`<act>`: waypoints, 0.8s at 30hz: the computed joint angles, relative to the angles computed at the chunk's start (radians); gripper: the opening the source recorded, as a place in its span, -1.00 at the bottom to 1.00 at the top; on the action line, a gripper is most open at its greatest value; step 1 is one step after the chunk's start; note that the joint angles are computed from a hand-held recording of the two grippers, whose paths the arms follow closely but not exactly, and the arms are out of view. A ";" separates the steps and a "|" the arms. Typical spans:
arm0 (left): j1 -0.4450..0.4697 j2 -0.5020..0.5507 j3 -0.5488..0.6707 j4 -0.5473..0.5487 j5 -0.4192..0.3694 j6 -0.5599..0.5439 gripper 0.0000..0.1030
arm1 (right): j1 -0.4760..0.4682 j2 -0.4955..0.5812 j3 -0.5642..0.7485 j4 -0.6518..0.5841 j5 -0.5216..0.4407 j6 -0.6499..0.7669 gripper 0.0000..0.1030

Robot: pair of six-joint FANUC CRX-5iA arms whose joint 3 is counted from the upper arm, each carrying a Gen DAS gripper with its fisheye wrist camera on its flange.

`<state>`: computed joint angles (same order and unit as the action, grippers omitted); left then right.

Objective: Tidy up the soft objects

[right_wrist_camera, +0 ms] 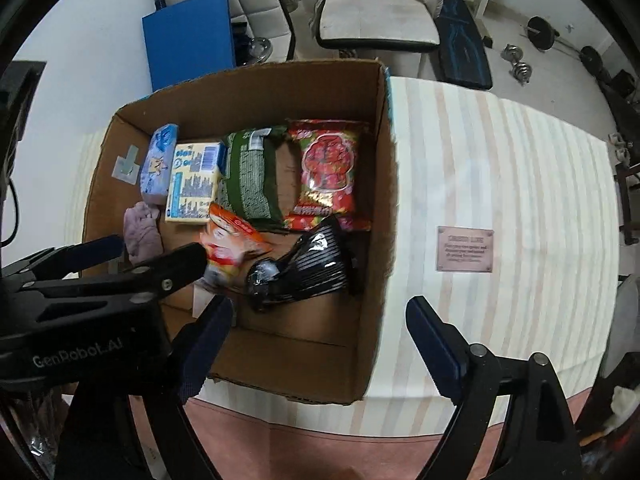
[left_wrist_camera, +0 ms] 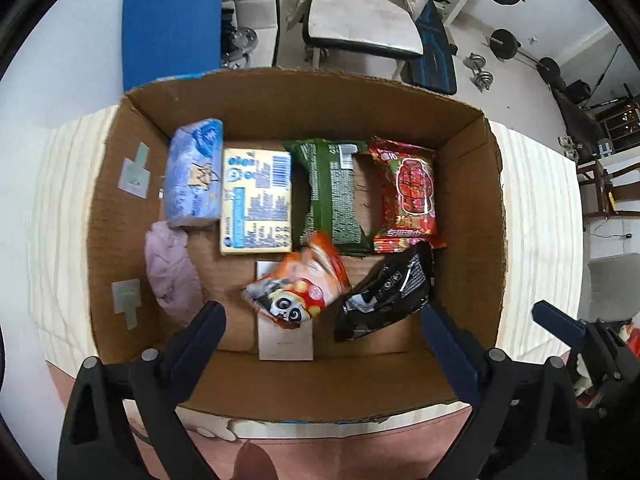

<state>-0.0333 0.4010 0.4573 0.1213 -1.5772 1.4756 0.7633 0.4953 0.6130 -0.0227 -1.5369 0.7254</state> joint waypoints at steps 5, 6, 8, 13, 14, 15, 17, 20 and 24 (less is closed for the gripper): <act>-0.010 -0.043 -0.023 -0.047 0.041 0.008 0.95 | 0.008 -0.002 0.000 0.029 -0.025 -0.011 0.78; -0.010 -0.055 -0.031 -0.054 0.052 0.009 0.95 | 0.011 -0.004 -0.005 0.037 -0.026 -0.013 0.83; -0.012 -0.071 -0.042 -0.071 0.066 0.010 0.95 | 0.011 -0.010 -0.014 0.039 -0.022 -0.018 0.90; -0.017 -0.110 -0.068 -0.113 0.105 0.022 0.95 | 0.014 -0.027 -0.043 0.059 -0.007 -0.038 0.92; -0.015 -0.115 -0.073 -0.112 0.107 0.024 0.95 | 0.018 -0.032 -0.052 0.073 -0.002 -0.044 0.96; -0.012 -0.118 -0.077 -0.110 0.109 0.027 0.95 | 0.020 -0.035 -0.057 0.081 0.001 -0.048 1.00; -0.007 -0.126 -0.086 -0.109 0.117 0.033 0.95 | 0.024 -0.041 -0.065 0.094 0.009 -0.053 1.00; -0.005 -0.135 -0.090 -0.118 0.119 0.037 0.95 | 0.028 -0.041 -0.063 0.099 0.006 -0.054 1.00; -0.001 -0.152 -0.095 -0.118 0.128 0.040 0.95 | 0.034 -0.047 -0.066 0.106 0.007 -0.058 1.00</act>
